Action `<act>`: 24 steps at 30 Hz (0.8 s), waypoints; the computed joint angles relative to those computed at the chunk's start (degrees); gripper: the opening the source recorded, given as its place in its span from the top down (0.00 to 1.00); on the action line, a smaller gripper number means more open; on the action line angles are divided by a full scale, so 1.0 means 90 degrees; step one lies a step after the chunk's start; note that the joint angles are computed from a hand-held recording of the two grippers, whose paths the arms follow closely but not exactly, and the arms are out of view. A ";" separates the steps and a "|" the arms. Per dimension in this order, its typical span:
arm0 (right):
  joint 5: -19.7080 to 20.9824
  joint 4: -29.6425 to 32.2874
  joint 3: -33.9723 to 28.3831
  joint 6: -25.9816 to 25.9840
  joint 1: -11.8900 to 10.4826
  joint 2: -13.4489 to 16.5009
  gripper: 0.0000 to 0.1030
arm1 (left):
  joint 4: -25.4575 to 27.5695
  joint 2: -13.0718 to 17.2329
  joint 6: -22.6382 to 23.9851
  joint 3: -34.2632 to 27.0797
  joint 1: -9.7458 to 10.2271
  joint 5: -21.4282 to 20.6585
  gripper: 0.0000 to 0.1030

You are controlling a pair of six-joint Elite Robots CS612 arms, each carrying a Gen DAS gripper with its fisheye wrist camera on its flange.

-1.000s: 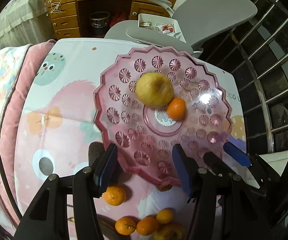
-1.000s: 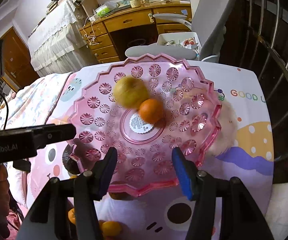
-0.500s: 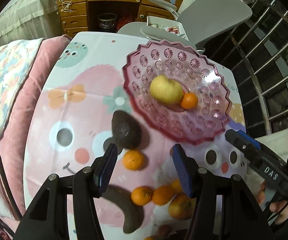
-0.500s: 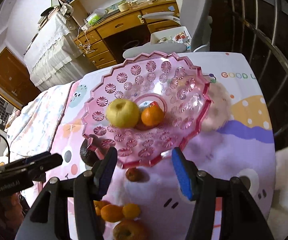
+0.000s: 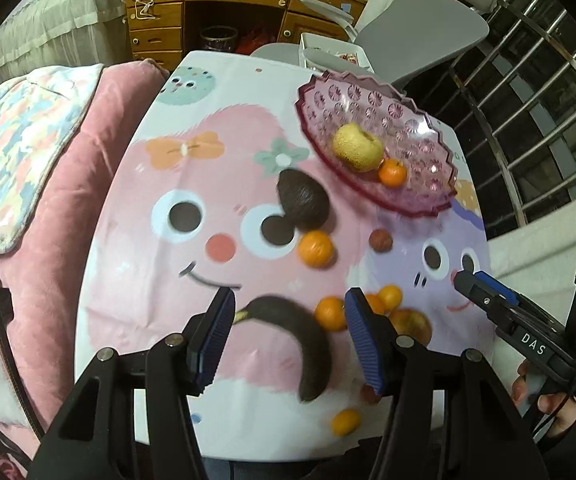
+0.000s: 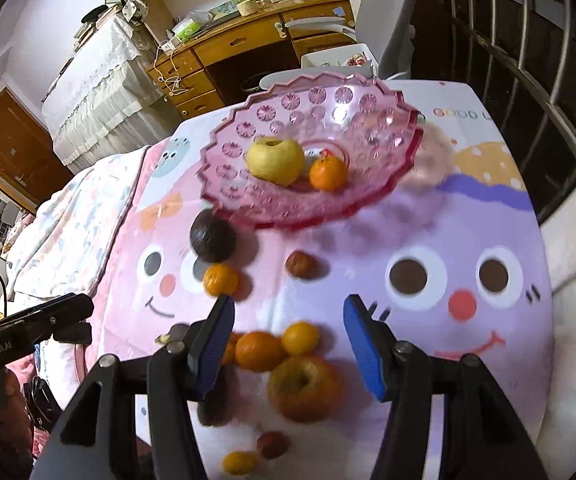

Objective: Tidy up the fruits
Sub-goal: 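Withdraw both open tools from the bowl back over the fruit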

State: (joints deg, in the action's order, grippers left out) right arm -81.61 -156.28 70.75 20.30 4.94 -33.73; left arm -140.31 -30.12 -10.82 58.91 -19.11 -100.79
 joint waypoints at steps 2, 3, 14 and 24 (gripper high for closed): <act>-0.0077 -0.0098 0.0155 0.0189 0.0068 -0.0081 0.45 | -0.0017 -0.0093 0.0151 0.0165 0.0057 -0.0072 0.46; -0.0103 -0.0141 0.0211 0.0264 0.0089 -0.0105 0.45 | -0.0002 -0.0121 0.0227 0.0212 0.0075 -0.0099 0.46; -0.0703 -0.0575 0.0859 0.1691 0.0418 -0.0381 0.45 | 0.0434 -0.0317 0.1479 0.0444 0.0267 -0.0441 0.39; -0.1137 -0.0503 0.1215 0.2572 0.0722 -0.0434 0.45 | 0.1332 -0.0123 0.2277 0.0156 0.0294 -0.0486 0.28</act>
State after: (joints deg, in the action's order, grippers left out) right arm -91.84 -160.80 81.69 43.45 11.43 -37.63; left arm -128.32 -31.22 9.68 60.31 -16.46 -105.17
